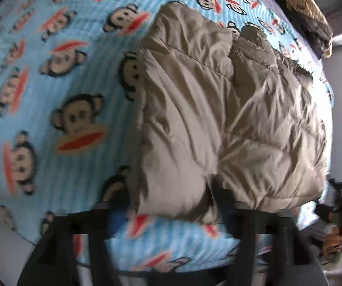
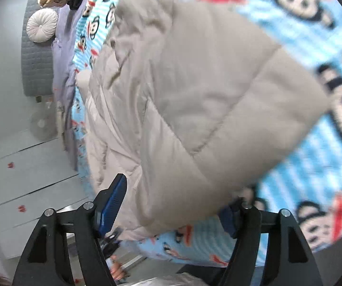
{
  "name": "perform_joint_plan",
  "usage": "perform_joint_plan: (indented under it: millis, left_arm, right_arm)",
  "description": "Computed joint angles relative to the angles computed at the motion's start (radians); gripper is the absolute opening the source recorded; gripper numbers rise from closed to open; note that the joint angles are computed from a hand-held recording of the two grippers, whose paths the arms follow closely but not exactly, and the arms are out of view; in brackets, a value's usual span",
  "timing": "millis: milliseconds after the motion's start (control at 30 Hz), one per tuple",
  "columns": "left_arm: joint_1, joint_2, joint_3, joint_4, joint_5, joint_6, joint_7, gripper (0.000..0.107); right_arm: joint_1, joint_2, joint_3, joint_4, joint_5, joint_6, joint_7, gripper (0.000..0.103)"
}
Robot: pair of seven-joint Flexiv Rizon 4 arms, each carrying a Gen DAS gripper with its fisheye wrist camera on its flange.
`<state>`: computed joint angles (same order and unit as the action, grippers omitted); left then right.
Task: Fold large clothes
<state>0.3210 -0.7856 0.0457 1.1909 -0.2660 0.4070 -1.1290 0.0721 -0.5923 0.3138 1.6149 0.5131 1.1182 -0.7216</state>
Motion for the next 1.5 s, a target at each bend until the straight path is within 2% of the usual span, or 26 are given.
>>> perform_joint_plan:
  millis: [67,200,333,467,533,600,700,733,800,833,1133,1300,1433,1500]
  left_arm:
    - [-0.003,0.021,0.003,0.024,0.013,0.076,0.029,0.096]
    - [0.002,0.008,0.003,-0.026,0.004,0.093,0.019,0.096]
    - [-0.019,-0.024,0.008,-0.071,0.025,0.140,-0.012,0.096]
    - [-0.006,-0.071,0.002,-0.130,0.031,0.094,-0.001,0.096]
    - [-0.005,-0.103,0.001,-0.173,0.033,0.052,-0.017,0.096]
    - [-0.007,-0.117,-0.003,-0.190,0.035,0.034,-0.022,0.096]
    - [-0.024,-0.133,0.009,-0.214,0.068,0.036,-0.028,0.096]
    - [-0.025,-0.133,0.009,-0.216,0.072,0.037,-0.028,0.096]
    - [-0.026,-0.138,0.004,-0.221,0.075,0.050,-0.025,0.096]
    - [-0.026,-0.138,0.002,-0.221,0.076,0.059,-0.022,0.096]
    - [-0.023,-0.177,-0.007,-0.286,0.078,0.043,0.000,0.096]
    - [-0.019,-0.217,0.001,-0.350,0.085,0.009,-0.010,0.096]
    - [-0.007,-0.257,0.001,-0.406,0.092,0.000,-0.007,0.096]
    - [0.006,-0.295,-0.007,-0.471,0.084,-0.056,0.001,0.096]
  right_arm:
    - [0.030,0.068,-0.059,0.057,-0.074,-0.034,0.063,0.074]
    - [0.105,0.110,-0.160,0.086,-0.254,-0.085,0.198,0.074]
    - [0.157,0.102,-0.213,0.028,-0.417,-0.177,0.307,0.074]
    - [0.188,0.125,-0.264,0.027,-0.596,-0.224,0.359,0.074]
    - [0.192,0.099,-0.255,-0.027,-0.635,-0.250,0.342,0.081]
    - [0.183,0.082,-0.234,-0.057,-0.638,-0.248,0.303,0.082]
    - [0.177,0.009,-0.200,-0.154,-0.607,-0.253,0.242,0.084]
    - [0.176,-0.013,-0.187,-0.181,-0.592,-0.255,0.218,0.087]
    - [0.177,-0.064,-0.161,-0.250,-0.564,-0.278,0.164,0.100]
    - [0.181,-0.078,-0.151,-0.273,-0.553,-0.289,0.140,0.103]
    - [0.235,-0.294,-0.103,-0.647,-0.472,-0.525,-0.097,0.103]
    - [0.270,-0.370,-0.119,-0.785,-0.441,-0.607,-0.140,0.103]
    - [0.286,-0.407,-0.130,-0.846,-0.421,-0.647,-0.141,0.103]
    - [0.292,-0.418,-0.134,-0.865,-0.415,-0.658,-0.141,0.103]
